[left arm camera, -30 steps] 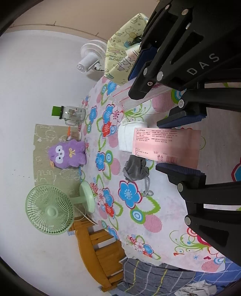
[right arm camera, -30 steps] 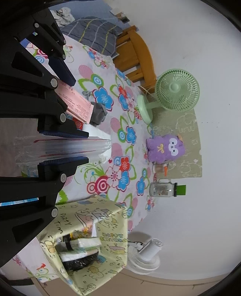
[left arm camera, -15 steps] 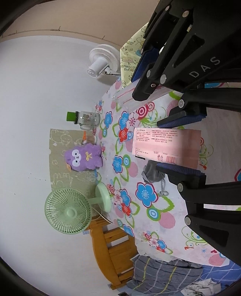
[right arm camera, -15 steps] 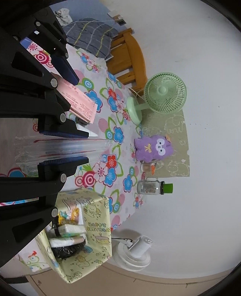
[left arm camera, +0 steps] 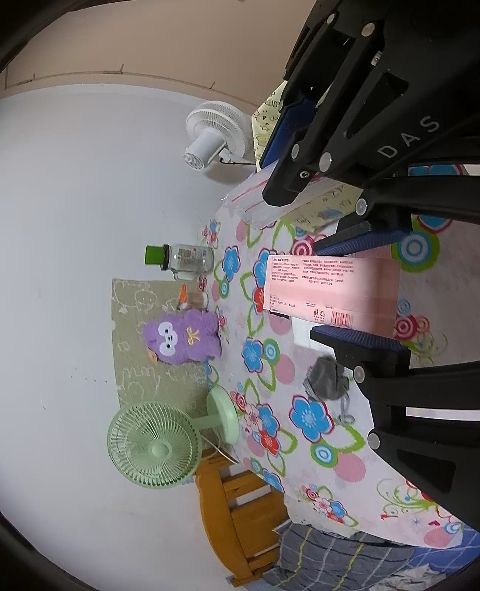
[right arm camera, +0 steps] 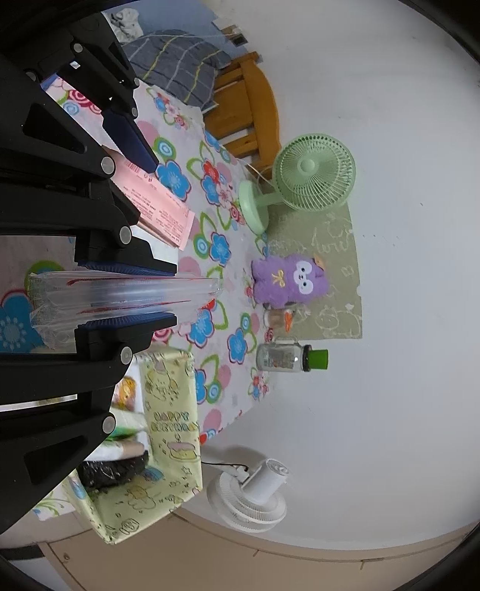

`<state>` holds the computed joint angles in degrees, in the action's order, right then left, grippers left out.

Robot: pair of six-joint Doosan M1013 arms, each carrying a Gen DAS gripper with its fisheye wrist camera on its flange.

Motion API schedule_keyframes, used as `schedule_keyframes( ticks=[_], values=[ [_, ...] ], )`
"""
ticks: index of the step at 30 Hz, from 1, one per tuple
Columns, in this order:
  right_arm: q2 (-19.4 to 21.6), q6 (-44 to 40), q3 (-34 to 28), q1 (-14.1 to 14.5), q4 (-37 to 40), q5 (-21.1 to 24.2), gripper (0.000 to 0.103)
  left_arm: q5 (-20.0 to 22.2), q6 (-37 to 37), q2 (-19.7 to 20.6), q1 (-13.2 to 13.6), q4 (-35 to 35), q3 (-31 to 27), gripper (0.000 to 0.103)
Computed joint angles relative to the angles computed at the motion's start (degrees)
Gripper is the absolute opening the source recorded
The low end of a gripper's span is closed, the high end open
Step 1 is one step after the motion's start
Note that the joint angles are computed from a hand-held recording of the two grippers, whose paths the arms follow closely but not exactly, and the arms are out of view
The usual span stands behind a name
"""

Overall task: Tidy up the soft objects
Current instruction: 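Carry the pink packet in the left gripper while the right carries the clear bag to the box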

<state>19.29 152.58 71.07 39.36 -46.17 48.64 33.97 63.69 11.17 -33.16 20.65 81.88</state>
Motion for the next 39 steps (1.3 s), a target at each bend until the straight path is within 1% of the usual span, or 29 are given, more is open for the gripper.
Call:
schedule_keyframes(
  ticks=[5, 17, 31, 39],
  values=[
    [-0.94, 1.14, 1.44, -1.02, -0.51, -0.45, 0.023, 0.19, 0.58, 1.08, -1.1, -0.04, -1.32, 0.039],
    [-3.23, 5.34, 4.8, -2.9, -3.23, 0.12, 0.023, -0.01, 5.2, 3.41, -3.06, -3.53, -4.22, 0.039],
    [-5.21, 7.61, 7.66, -4.95, -4.19, 0.72, 0.023, -0.09, 9.75, 5.9, -4.71, -7.69, -7.1, 0.04],
    [-5.67, 8.42, 8.98, -6.47, -3.04, 0.99, 0.023, 1.95, 13.68, 8.07, -5.12, -11.68, -9.5, 0.04]
  ],
)
